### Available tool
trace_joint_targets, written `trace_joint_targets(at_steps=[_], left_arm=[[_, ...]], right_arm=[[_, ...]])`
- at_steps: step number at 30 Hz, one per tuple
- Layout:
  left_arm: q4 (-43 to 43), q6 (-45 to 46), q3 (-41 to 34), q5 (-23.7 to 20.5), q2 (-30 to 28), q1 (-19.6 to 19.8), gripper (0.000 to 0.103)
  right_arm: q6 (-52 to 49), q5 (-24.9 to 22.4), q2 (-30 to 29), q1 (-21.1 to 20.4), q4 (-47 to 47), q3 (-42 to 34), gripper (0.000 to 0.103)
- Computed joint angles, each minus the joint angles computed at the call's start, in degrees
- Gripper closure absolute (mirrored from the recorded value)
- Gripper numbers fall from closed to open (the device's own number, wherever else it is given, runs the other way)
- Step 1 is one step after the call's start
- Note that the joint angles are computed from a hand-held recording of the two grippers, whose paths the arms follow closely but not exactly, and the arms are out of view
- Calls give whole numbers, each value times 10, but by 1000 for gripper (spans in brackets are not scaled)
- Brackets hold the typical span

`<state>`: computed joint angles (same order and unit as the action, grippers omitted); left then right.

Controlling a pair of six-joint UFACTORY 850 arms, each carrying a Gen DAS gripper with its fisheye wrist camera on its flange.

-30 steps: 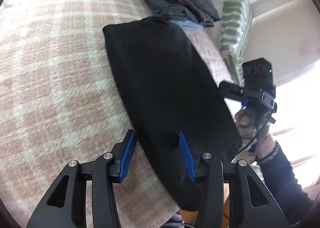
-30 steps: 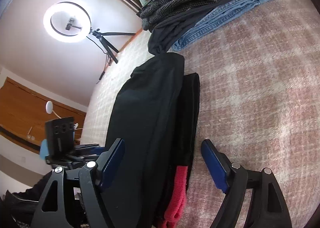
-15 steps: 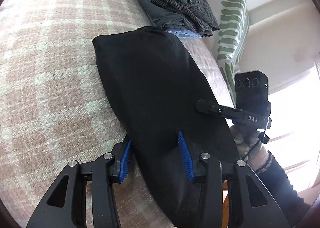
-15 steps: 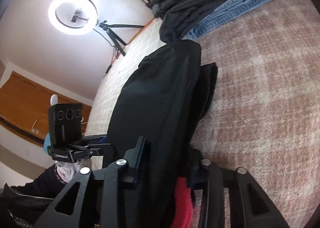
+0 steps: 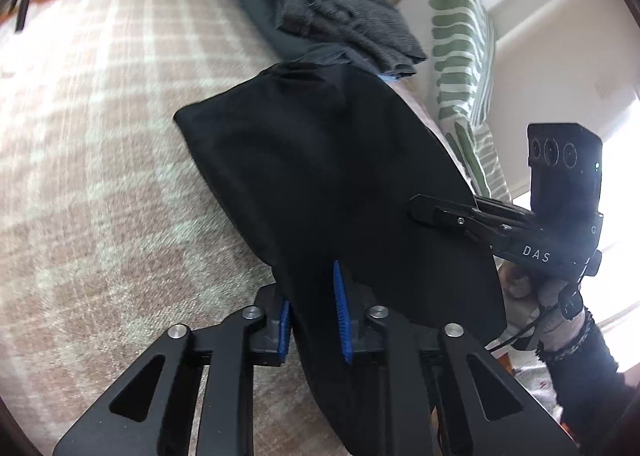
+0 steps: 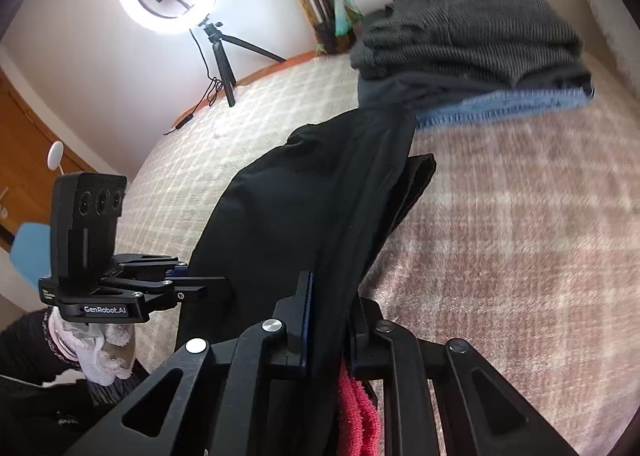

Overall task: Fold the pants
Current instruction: 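Lift the folded pants with both grippers and carry them onto the clothes stack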

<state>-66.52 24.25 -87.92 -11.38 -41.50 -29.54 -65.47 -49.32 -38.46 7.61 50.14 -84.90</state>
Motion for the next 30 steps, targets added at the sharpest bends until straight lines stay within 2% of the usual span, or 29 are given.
trace_joint_targets(at_steps=[5,9,16,20,24,27,30], left_arm=[[127,-79,-13,24,4,-9,91],[72,-26,-25,27,0,-5,93],[131,-51,-70,36,-6,3,93],[214,-108,-120,29,-21,13,93],[352,-220,-226,1,-72,25,93],[372,-238,-301,-25,-110,36,93],[475,-321,-405,-57,-164,41,93]], right_arm=[[-16,10,18,2,17,7,94],[-27,33,30,8,26,10,94],[-39,52,41,8,42,-14,95],[-41,58,31,7,54,-56,95],[-24,63,3,5,51,-121,95],[6,62,-31,6,34,-192,95],[31,63,-66,6,6,-262,95]])
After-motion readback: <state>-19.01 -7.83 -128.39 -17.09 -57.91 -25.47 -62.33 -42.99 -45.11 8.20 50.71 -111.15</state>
